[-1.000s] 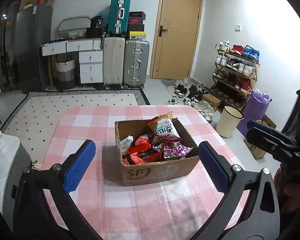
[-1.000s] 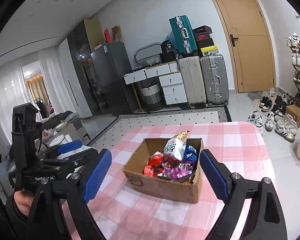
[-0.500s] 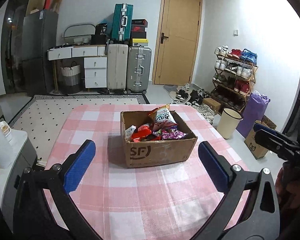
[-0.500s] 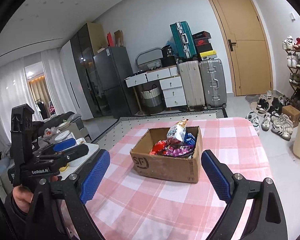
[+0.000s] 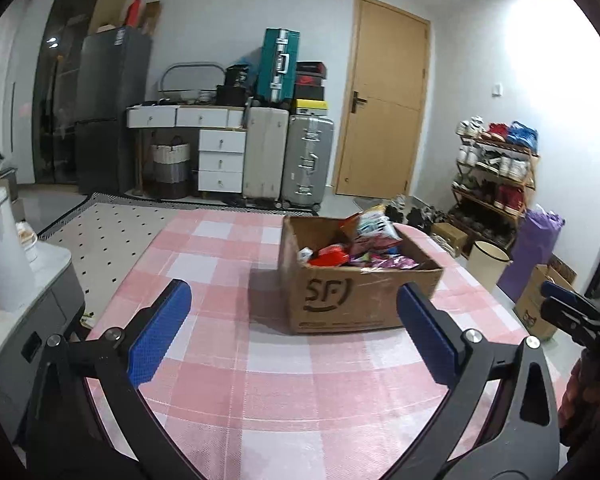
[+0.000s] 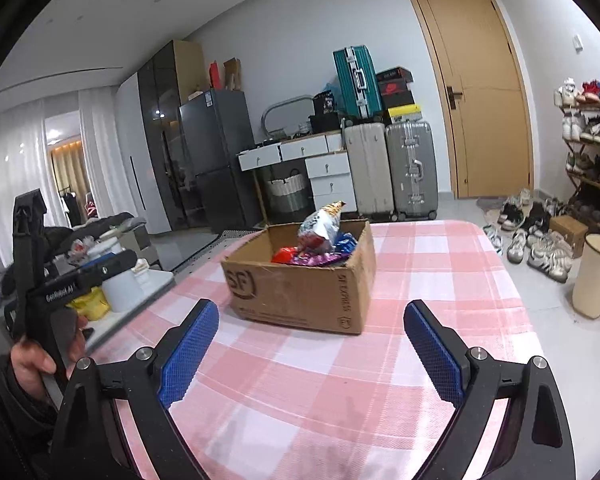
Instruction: Organize snacks
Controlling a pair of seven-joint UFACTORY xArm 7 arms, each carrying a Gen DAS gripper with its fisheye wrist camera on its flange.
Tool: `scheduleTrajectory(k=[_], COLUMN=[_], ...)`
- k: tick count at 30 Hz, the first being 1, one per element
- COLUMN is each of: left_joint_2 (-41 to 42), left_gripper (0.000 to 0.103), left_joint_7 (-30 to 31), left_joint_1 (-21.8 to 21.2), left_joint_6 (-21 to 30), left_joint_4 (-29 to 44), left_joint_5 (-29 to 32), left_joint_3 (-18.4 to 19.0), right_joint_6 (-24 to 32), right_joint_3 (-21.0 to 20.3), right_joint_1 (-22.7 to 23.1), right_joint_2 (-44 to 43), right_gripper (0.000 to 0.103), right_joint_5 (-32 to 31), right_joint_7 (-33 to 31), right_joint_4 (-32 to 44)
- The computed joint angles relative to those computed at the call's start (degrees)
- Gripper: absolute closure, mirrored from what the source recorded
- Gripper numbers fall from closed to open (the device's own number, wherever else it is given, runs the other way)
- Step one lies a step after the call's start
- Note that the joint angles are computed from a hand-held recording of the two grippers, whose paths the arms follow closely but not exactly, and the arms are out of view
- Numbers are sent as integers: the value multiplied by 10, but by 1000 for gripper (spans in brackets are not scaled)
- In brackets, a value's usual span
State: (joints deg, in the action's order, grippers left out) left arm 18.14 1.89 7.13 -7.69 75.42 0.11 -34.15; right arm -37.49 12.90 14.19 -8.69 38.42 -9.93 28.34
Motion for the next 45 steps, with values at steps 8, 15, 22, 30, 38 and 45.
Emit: scheduleTrajectory(k=[8, 15, 22, 30, 38, 45], left_joint_2=[63, 108, 125, 134, 137, 127], left_gripper=[1, 1, 1, 1, 1, 1], left_joint_7=[-24, -2, 17, 35, 53, 56], left_joint_1=[-194, -308, -332, -368, -370, -362], left_joint_6=[-49, -108, -109, -111, -118, -123], left_joint_4=[32, 53, 70, 79, 80, 66], left_joint_5=[12, -31, -57, -103, -119, -120], left_joint_3=[217, 337, 362, 393, 390, 381], right_joint_6=[-118, -130, -117, -132, -136, -138], right_joint_3=[-43, -67, -68, -68, -67, -68], right_joint_1=[7, 0, 16, 22, 22, 21], right_joint_2=[92, 131, 145, 146, 145, 146], right_gripper=[8, 8, 7, 1, 1, 1], right_joint_5=[-105, -131, -73, -64, -64, -66], right_joint_7=[54, 87, 41, 37, 39, 44], right_joint_4=[-17, -4, 23, 20, 17, 17])
